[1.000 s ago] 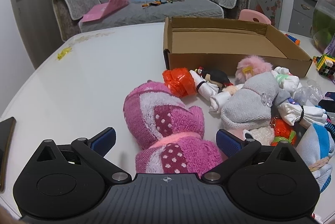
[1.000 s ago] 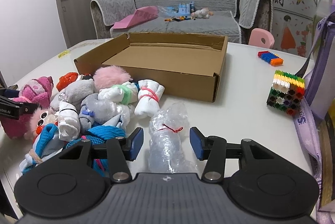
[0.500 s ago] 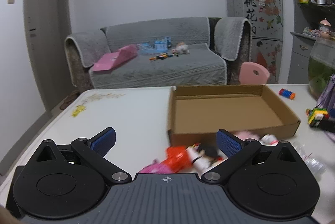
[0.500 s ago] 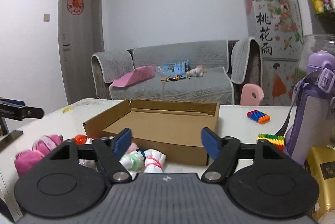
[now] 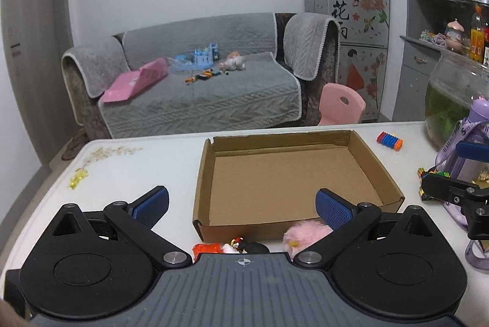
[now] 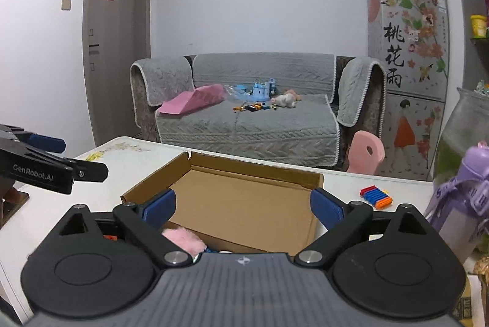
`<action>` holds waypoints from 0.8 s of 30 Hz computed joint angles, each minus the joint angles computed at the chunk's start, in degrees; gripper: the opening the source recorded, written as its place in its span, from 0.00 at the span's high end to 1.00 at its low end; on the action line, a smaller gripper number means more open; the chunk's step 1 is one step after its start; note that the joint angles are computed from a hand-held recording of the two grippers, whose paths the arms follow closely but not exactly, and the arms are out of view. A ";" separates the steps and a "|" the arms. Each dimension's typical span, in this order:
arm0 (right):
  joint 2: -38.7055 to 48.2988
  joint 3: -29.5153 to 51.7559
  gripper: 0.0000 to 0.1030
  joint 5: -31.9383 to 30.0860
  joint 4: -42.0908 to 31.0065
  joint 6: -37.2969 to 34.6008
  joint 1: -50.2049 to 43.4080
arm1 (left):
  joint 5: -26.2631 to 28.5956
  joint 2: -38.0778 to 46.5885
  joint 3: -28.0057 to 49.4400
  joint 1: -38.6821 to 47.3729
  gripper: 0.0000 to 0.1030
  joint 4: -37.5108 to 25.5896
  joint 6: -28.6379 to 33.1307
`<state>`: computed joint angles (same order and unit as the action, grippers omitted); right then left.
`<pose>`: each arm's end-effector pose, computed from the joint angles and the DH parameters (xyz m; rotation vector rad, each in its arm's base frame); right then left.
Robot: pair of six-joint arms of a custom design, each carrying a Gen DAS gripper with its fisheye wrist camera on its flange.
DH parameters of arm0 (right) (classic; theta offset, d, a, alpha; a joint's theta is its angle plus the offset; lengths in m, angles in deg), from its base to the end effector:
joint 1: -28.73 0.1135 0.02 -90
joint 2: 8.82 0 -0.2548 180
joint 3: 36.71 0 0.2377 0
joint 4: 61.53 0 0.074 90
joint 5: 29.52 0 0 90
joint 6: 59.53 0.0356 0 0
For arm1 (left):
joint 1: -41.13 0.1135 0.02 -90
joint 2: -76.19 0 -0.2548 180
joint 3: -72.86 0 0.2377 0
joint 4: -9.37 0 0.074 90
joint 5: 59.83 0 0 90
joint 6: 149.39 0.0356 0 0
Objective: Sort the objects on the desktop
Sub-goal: 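Move both tools up over the empty cardboard box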
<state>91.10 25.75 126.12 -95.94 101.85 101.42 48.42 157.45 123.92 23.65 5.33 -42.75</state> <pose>0.1143 0.2578 0.1356 0.1797 1.9666 -0.0926 0.2598 -0.0935 0.1851 0.8045 1.9996 -0.3533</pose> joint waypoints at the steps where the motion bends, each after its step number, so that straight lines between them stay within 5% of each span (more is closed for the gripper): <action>1: 0.07 0.00 0.09 -0.11 -0.39 0.13 -0.10 | 0.06 0.24 0.50 0.13 0.00 -0.55 -0.04; 24: 2.40 4.69 0.02 -0.49 -6.62 0.82 0.16 | 1.60 -1.10 -0.13 1.29 0.00 -2.23 0.75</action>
